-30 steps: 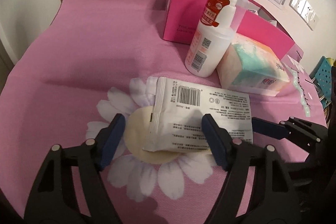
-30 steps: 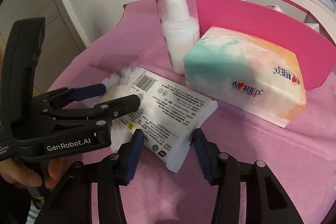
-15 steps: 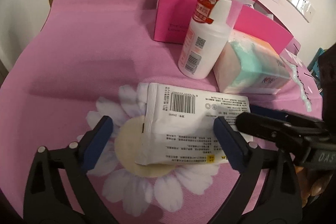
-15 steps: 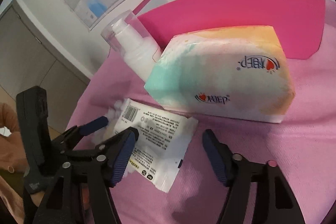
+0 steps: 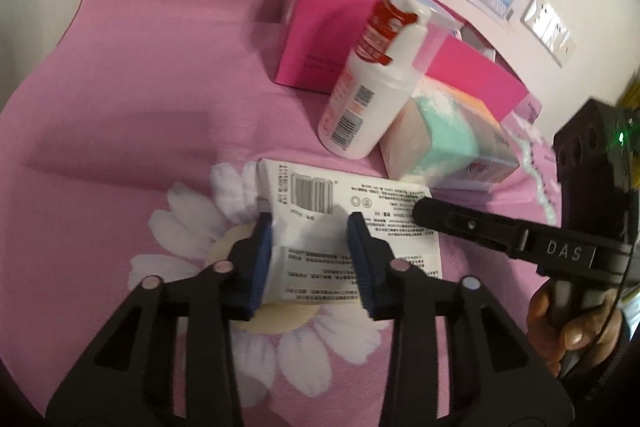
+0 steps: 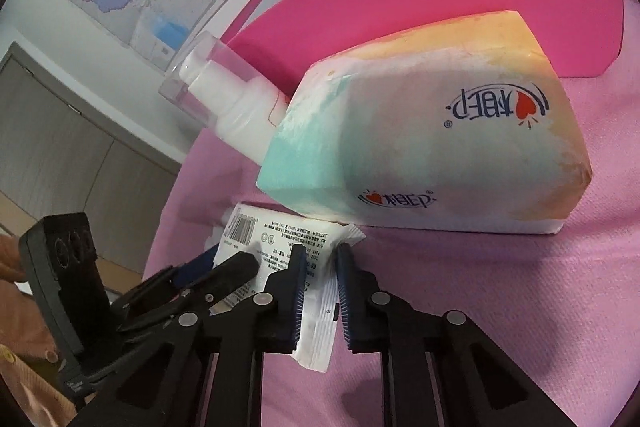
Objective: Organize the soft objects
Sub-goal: 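Lift the wet-wipe packet with the left gripper and drop it into the box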
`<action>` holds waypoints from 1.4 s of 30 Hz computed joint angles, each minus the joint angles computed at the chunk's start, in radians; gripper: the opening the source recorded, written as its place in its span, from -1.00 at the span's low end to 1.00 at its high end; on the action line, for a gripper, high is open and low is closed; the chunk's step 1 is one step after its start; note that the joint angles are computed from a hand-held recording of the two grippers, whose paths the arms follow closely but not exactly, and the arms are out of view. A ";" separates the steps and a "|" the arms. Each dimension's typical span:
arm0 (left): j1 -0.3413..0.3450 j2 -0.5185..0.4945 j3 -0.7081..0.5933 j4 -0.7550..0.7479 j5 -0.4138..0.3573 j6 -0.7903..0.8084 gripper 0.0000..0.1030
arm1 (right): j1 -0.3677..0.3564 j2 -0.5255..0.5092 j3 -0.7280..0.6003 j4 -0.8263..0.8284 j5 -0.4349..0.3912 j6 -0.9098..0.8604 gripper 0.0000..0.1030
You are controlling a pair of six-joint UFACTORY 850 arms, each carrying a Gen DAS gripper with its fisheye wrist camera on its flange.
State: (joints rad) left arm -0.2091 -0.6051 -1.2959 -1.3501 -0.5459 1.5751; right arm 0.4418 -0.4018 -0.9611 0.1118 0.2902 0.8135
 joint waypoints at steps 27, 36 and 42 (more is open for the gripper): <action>-0.034 0.228 0.078 -0.231 -0.013 0.237 -0.29 | 0.032 0.220 0.089 0.264 0.125 -0.395 -0.83; -0.124 0.206 -0.060 -0.180 0.061 0.173 -0.29 | -0.034 0.306 0.085 0.292 0.131 -0.479 -0.83; -0.166 0.106 -0.213 -0.035 0.110 0.011 -0.29 | -0.120 0.293 0.053 0.144 0.102 -0.349 -0.83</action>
State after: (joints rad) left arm -0.3748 -0.4988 -1.5086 -1.3850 -0.4363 1.5866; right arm 0.3220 -0.1091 -0.9080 0.2554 0.3926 0.4643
